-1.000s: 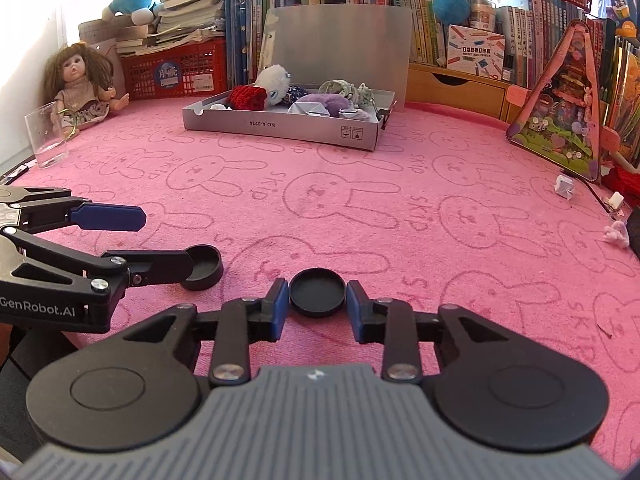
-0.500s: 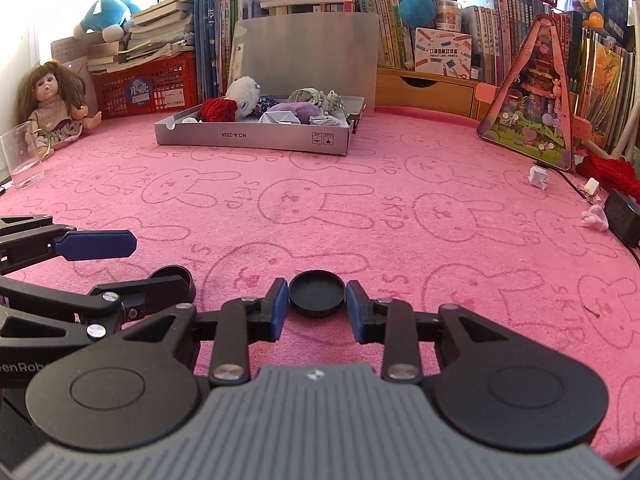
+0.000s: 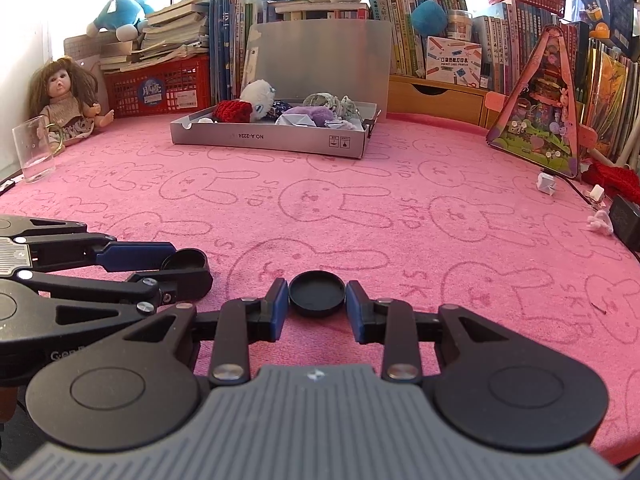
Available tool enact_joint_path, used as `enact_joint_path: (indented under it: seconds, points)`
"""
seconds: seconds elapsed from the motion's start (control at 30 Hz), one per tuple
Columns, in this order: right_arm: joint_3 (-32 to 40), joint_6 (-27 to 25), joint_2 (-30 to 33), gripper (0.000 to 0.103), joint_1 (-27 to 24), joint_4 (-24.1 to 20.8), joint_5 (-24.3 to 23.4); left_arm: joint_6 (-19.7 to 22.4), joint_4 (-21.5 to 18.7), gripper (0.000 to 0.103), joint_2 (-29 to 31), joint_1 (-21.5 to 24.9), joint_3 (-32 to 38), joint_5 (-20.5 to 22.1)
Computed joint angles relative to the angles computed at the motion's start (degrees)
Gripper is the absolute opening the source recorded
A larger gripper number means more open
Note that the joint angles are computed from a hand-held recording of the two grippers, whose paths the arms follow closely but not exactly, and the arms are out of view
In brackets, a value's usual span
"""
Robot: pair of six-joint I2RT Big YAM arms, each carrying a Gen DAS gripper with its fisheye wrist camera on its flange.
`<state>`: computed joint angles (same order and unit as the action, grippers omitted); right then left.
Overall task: Organize objects
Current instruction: 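Carry both black lids over the silver box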
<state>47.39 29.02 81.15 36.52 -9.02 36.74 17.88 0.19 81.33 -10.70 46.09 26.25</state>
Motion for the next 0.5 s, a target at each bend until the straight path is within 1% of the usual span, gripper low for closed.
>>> enact_joint_path:
  seconds: [0.13,0.27,0.37,0.4,0.5]
  points:
    - [1.06,-0.24,1.12,0.037,-0.23,0.89,-0.68,-1.29,2.22,0.038,0.26,0.32,0.12,-2.03]
    - [2.57,0.2,2.71,0.037,-0.79,1.66,-1.43,-2.76,5.15,0.038,1.1,0.37,0.58,-6.7]
    - [3.69,0.82,3.83,0.038,-1.04,1.82,-1.45,-3.8,5.55,0.038,1.95,0.61,1.44,-8.46]
    - [3.94,0.91,4.16,0.042,-1.04,1.94,-1.27,-4.06,5.62,0.038,2.29,0.59,1.73,-9.07]
    - [4.63,1.09,5.02,0.042,-0.91,1.72,-0.79,-4.18,6.02,0.038,2.9,0.63,1.96,-10.32]
